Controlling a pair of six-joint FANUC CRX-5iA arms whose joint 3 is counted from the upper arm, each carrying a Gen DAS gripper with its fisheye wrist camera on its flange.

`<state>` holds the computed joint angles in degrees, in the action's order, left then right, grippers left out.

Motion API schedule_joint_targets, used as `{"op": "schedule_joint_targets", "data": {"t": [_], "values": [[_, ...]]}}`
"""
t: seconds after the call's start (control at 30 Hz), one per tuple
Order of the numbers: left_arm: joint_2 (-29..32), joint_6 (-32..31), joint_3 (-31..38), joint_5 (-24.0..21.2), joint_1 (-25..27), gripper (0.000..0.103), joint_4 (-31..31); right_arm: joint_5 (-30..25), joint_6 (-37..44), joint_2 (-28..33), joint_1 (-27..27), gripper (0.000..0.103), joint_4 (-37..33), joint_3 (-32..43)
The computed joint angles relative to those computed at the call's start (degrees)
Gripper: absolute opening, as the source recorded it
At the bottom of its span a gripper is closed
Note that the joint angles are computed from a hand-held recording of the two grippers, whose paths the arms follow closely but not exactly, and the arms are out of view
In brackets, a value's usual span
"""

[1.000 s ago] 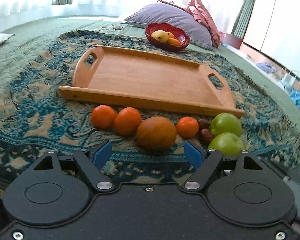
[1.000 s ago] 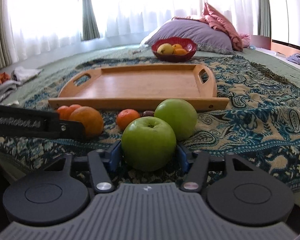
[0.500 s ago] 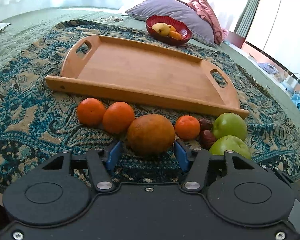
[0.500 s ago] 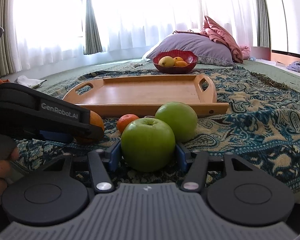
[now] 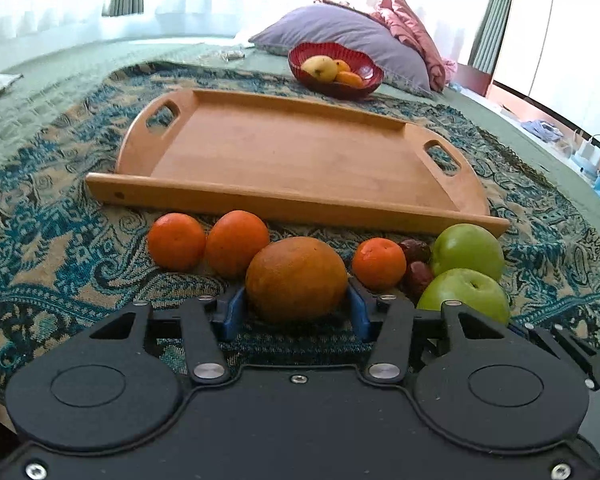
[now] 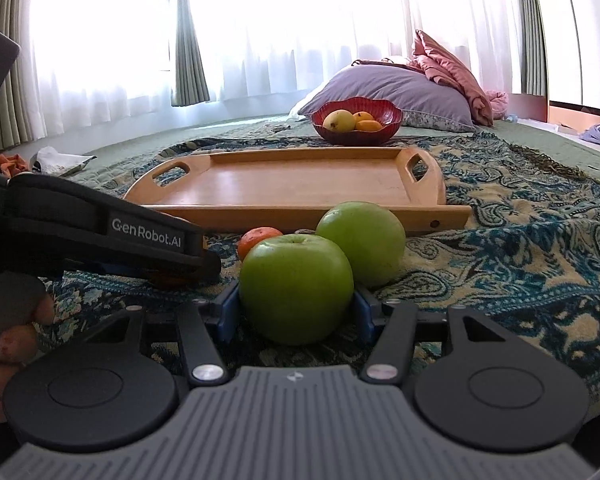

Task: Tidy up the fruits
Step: 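Close the left tool on the brown orange while the right tool closes on the green apple, then lift the brown orange with the left tool while the right tool carries the apple over the tray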

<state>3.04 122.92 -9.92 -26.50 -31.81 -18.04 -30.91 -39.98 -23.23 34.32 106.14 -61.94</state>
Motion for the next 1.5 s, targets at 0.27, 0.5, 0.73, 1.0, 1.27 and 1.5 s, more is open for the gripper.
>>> {"op": "schedule_joint_targets", "data": {"t": [0.27,0.5,0.73,1.0,1.27,1.5], "values": [[-3.0,5.9,-1.7,1.5,-1.3,0.048,-5.7,1.8,-3.7,-1.5,-2.2,0.059,3.5,-0.9],[-5.0,11.6,-1.3,-0.3,-2.6,0.048,-12.0,-0.4,-4.0,-3.4,-1.0,0.059,2.3,-2.1],[-5.5,14.4,-0.6,-2.3,-3.8,0.048,-15.3,-2.1,-4.0,-5.5,-1.0,0.059,1.9,-2.8],[-5.6,14.6,-0.3,-2.4,-3.5,0.048,-15.3,-1.9,-2.5,-6.1,-2.2,0.059,2.4,-2.1],[-5.3,14.3,0.7,-1.7,-2.4,0.048,-15.5,-0.7,-2.3,-5.4,-4.3,0.059,4.7,-0.6],[-4.8,3.9,0.6,2.7,2.6,0.048,-6.2,3.8,-1.9,-4.1,-9.3,0.059,6.9,2.3]]}}
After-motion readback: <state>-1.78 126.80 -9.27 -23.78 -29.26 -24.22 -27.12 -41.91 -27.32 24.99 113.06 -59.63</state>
